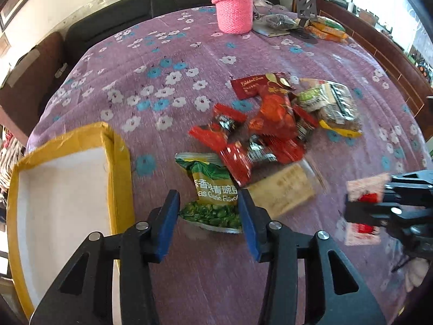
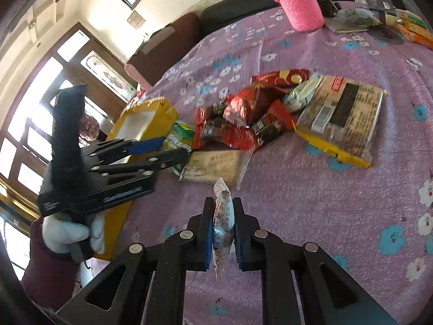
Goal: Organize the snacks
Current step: 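Grasp a green pea packet with the left gripper while the right grasps a stick packet, then drop both packets into the tray with the left and right grippers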
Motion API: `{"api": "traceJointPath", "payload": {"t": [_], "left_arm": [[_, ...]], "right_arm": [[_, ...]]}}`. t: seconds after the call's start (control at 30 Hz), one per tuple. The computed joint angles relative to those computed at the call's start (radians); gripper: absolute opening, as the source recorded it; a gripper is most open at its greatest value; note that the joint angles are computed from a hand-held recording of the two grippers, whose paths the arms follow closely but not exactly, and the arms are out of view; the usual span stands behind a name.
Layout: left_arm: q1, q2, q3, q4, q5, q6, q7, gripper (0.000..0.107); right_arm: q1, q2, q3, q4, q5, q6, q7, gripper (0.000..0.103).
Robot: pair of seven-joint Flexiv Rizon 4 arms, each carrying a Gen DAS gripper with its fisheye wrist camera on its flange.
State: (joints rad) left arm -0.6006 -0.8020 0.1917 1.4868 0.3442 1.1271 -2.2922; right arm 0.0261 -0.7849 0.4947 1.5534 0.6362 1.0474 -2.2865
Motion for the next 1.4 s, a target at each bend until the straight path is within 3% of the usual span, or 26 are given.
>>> {"api": "traceJointPath", "payload": {"t": [0.1,0.23,0.37,0.47,0.53,0.6,0.77,0.8,0.87,0.9,0.97,1.0,1.23,1.4], "left_arm": [[-0.016,0.023,0.004,0.045,0.007,0.032,-0.03,0.038],[-0.042,0.042,0.018,0.081,0.022,0.049,-0.075,0.038],[-0.069,0.03,0.05,0.052,0.049,0.001,-0.106,0.038],[-0.057,0.027,0.048,0.044,0.062,0.02,-0.138,0.04],[-0.065,0.016,0.061,0.021,0.078,0.011,-0.158,0.054],[-0.066,-0.003,0.063,-0.01,0.091,-0.008,-0.161,0.06],[-0.043,-0.046,0.048,-0.063,0.088,-0.025,-0.154,0.061],[-0.036,-0.046,0.042,-0.061,0.082,-0.021,-0.155,0.06],[-0.017,-0.042,0.021,-0.045,0.069,0.006,-0.143,0.037],[-0.026,-0.042,0.029,-0.044,0.071,0.002,-0.145,0.037],[-0.039,-0.037,0.035,-0.038,0.077,0.006,-0.147,0.037],[-0.038,-0.031,0.032,-0.025,0.077,0.024,-0.15,0.036],[-0.094,0.052,0.089,0.111,0.089,0.198,-0.271,0.036],[-0.182,0.136,0.208,0.237,0.116,0.306,-0.381,0.037]], "right_arm": [[0.022,-0.002,-0.02,0.006,-0.021,0.016,0.012,0.02],[0.053,0.006,-0.041,0.038,-0.057,0.11,0.04,0.049],[0.054,0.011,-0.023,0.073,-0.103,0.174,0.047,0.052],[0.084,0.01,-0.033,0.109,-0.16,0.244,0.067,0.053],[0.108,0.009,-0.043,0.135,-0.197,0.305,0.078,0.053],[0.116,0.007,-0.043,0.152,-0.227,0.341,0.094,0.053],[0.124,0.001,-0.04,0.189,-0.292,0.42,0.13,0.053],[0.124,-0.002,-0.038,0.192,-0.304,0.431,0.139,0.053],[0.127,-0.007,-0.037,0.202,-0.329,0.456,0.156,0.053],[0.132,-0.008,-0.041,0.209,-0.343,0.471,0.164,0.051],[0.141,-0.002,-0.054,0.226,-0.367,0.487,0.191,0.024],[0.125,-0.004,-0.04,0.222,-0.378,0.469,0.201,0.018],[-0.074,-0.061,0.168,0.189,-0.422,0.385,0.199,0.013],[-0.113,-0.076,0.214,0.197,-0.432,0.4,0.199,0.013]]}}
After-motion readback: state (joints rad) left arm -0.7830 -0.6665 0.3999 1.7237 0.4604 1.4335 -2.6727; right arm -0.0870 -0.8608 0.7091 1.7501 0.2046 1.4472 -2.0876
